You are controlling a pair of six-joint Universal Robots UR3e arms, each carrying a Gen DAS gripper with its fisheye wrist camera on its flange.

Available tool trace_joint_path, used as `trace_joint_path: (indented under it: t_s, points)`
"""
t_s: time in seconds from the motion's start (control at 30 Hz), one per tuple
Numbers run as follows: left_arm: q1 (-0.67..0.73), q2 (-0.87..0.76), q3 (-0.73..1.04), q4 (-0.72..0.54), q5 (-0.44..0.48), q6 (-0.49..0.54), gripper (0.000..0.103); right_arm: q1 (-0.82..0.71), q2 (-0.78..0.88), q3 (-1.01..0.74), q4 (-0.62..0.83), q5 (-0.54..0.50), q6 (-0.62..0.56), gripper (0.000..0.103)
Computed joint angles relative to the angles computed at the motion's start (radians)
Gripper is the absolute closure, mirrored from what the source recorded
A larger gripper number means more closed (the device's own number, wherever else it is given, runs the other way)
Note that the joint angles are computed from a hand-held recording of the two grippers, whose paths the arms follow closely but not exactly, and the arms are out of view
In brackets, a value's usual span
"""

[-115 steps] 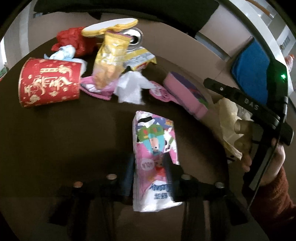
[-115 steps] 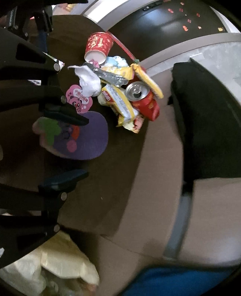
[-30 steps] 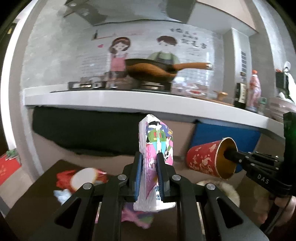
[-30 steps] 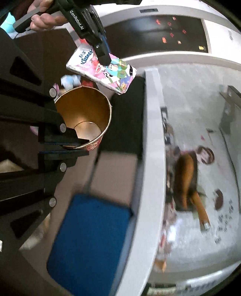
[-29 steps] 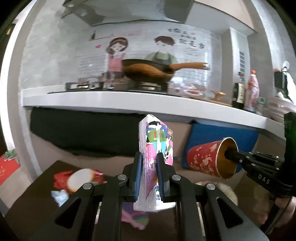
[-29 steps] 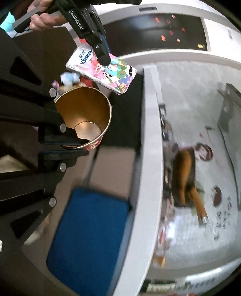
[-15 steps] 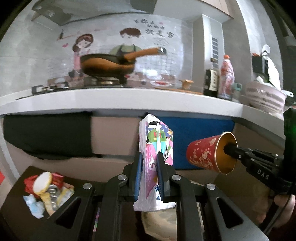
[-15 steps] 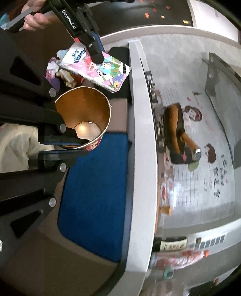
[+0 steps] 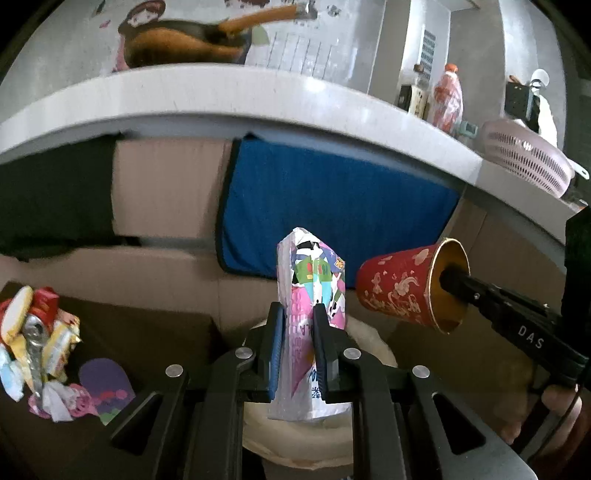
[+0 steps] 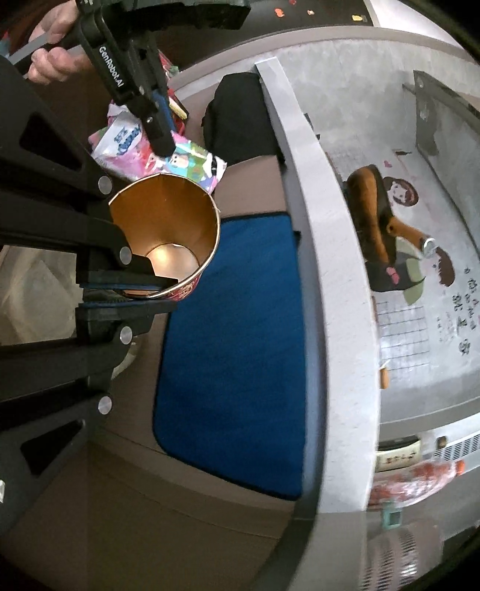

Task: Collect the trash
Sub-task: 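Carry both items to the bin and release them from both tools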

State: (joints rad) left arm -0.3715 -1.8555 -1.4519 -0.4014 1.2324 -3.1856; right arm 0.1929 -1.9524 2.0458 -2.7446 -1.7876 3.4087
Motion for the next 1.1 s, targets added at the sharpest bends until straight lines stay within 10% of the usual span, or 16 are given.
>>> trace_joint_path:
  t_s: [0.47,0.63,1.1]
  points:
    - [0.024,-0.204,0.174,-0.133,-0.155,-0.011,0.086,-0.146,0.037,0.097,-0.035,0.142,0.004,0.098]
    - [0.091,-0.303,0.301,-0.305,-0.341,0.011,0.055,-0.198,0.094,0.135,-0.081,0.206,0.013,0.094]
    - [0.314,0.017,-0.195,-0.072,-0.147,0.042,0.055,-0.107,0.239,0.101,-0.122,0.099,0.090,0.081]
